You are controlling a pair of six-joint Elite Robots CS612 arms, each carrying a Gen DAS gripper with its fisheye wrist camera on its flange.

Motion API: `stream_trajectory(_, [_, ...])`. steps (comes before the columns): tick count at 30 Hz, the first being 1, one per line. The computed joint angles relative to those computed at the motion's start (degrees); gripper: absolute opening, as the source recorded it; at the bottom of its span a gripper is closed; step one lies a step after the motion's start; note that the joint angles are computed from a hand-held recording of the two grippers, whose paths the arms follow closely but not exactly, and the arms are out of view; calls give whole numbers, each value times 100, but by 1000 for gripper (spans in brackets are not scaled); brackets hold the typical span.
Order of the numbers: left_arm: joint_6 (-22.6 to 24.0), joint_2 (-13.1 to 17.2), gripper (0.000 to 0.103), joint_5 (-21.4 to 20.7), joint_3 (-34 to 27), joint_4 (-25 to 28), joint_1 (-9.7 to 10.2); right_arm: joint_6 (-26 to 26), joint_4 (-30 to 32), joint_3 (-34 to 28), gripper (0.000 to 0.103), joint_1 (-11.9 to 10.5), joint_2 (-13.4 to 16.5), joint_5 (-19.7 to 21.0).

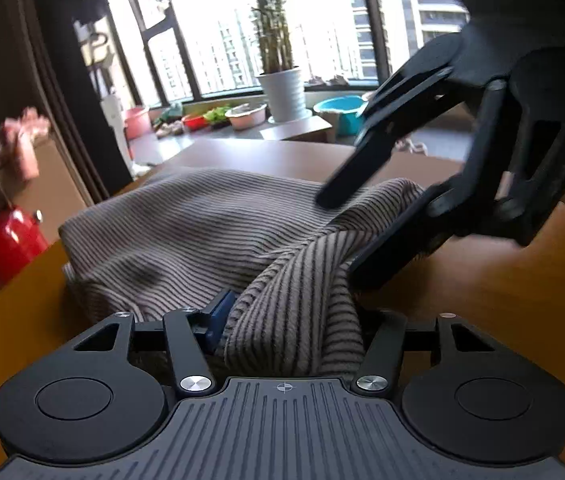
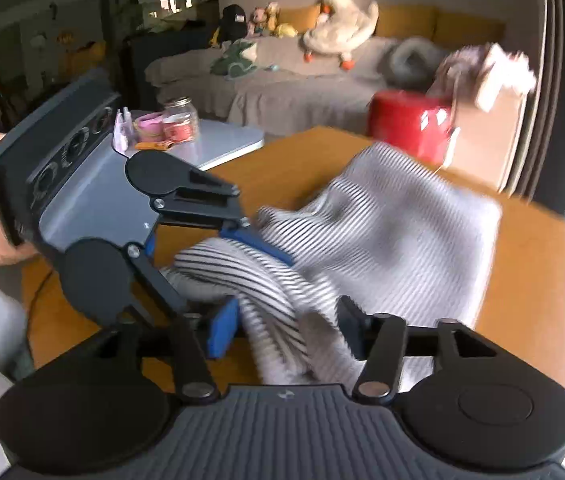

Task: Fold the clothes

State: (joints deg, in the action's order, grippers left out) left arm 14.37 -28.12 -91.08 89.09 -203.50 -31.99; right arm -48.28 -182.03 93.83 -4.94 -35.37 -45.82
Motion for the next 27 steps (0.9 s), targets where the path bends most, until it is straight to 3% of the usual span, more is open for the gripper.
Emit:
stream_trajectory(4, [-384, 4, 59, -194, -36, 48, 65, -288, -953, 244, 71, -58, -4, -498])
stream_trajectory(10, [-1336, 7, 59, -559, -137, 226, 186, -633, -1054, 353, 80, -56, 120, -768])
stream_trajectory(15, [-1699, -4, 59, -716, -159, 284, 247, -1103, -2036, 242, 81, 130, 468, -1186])
stream_trajectory(16, [-1741, -7, 59, -744, -164, 296, 260, -1094, -2138, 197, 72, 158, 511, -1215])
stream_trajectory(17, [-1784, -15, 59, -762, -162, 306, 269, -1042, -2173, 146, 54, 183, 541, -1251])
stream_trajectory(19, [-1843, -16, 59, -740, -158, 280, 275, -747, -1940, 57, 38, 197, 527, -1255])
stream_trajectory(23, [-1930, 18, 59, -704, -166, 161, 293, -110, -1302, -95, 32, 178, 453, -1138])
stream_trajectory(27, [-1941, 10, 62, -734, -170, 114, 315, 200, -597, -241, 31, 121, 341, -937])
